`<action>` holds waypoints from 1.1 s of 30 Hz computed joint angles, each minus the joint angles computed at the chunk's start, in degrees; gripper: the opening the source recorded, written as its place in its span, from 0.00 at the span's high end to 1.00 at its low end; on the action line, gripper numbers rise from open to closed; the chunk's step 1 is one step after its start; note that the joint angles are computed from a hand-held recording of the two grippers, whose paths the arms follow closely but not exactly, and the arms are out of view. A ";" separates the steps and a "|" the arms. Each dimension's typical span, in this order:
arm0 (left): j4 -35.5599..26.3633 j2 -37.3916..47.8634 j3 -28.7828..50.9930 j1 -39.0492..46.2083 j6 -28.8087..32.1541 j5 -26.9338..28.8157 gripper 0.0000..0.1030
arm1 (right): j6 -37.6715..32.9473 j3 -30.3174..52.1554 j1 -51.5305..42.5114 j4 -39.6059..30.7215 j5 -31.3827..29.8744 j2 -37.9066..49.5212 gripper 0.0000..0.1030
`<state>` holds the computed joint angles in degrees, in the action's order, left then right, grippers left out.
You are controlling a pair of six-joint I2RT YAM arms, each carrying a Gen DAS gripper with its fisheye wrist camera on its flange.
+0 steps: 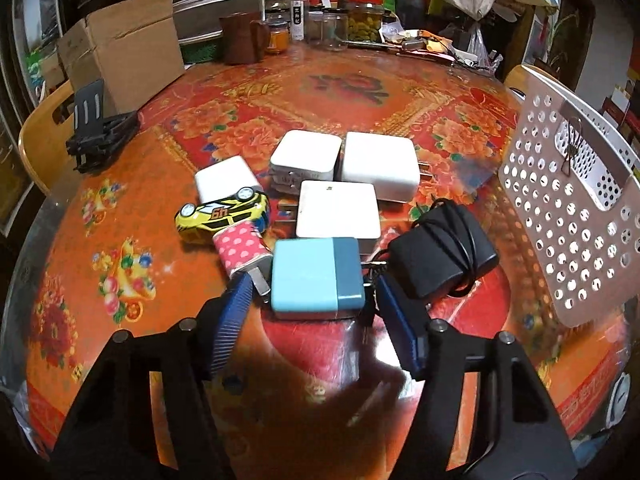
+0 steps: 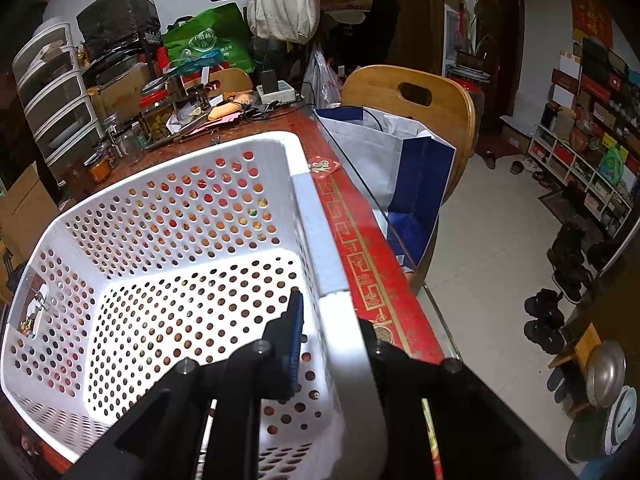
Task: Organize rigid objects
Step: 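Hold the basket rim with the right tool while the left tool reaches the light-blue charger, then grasp the light-blue charger with the left tool and drop it into the basket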
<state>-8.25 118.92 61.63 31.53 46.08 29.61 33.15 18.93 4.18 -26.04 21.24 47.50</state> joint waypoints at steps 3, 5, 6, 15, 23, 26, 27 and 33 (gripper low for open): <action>2.94 -0.45 -1.69 -0.72 0.61 -0.34 0.40 | 0.01 -0.10 0.08 0.05 0.10 -0.03 0.86; 2.67 -0.32 -1.41 -0.81 0.68 -0.17 0.40 | 0.02 -0.12 0.03 0.10 0.06 -0.07 0.86; 2.31 -0.15 -1.17 -0.63 0.83 0.07 0.40 | 0.01 -0.04 0.01 0.08 0.03 0.01 0.86; 0.95 -0.72 -2.35 2.20 3.34 4.14 0.58 | 0.19 -0.07 0.19 0.15 0.25 0.19 0.86; 5.59 -1.25 -4.95 1.58 2.83 3.91 0.57 | 0.62 -0.53 0.49 0.23 0.42 -0.57 0.86; 7.75 -1.87 -6.46 1.73 2.63 3.94 0.58 | 0.55 -0.53 0.46 0.30 0.37 -0.56 0.86; 8.63 -2.22 -7.18 1.87 2.78 4.16 0.58 | 0.55 -0.53 0.46 0.30 0.37 -0.56 0.86; 12.04 -6.17 -10.67 3.91 2.65 7.23 0.58 | 0.66 -0.53 0.62 0.25 0.50 -0.45 0.86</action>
<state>3.79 112.75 50.96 35.44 48.73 36.84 33.81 18.40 4.80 -25.79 21.75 47.05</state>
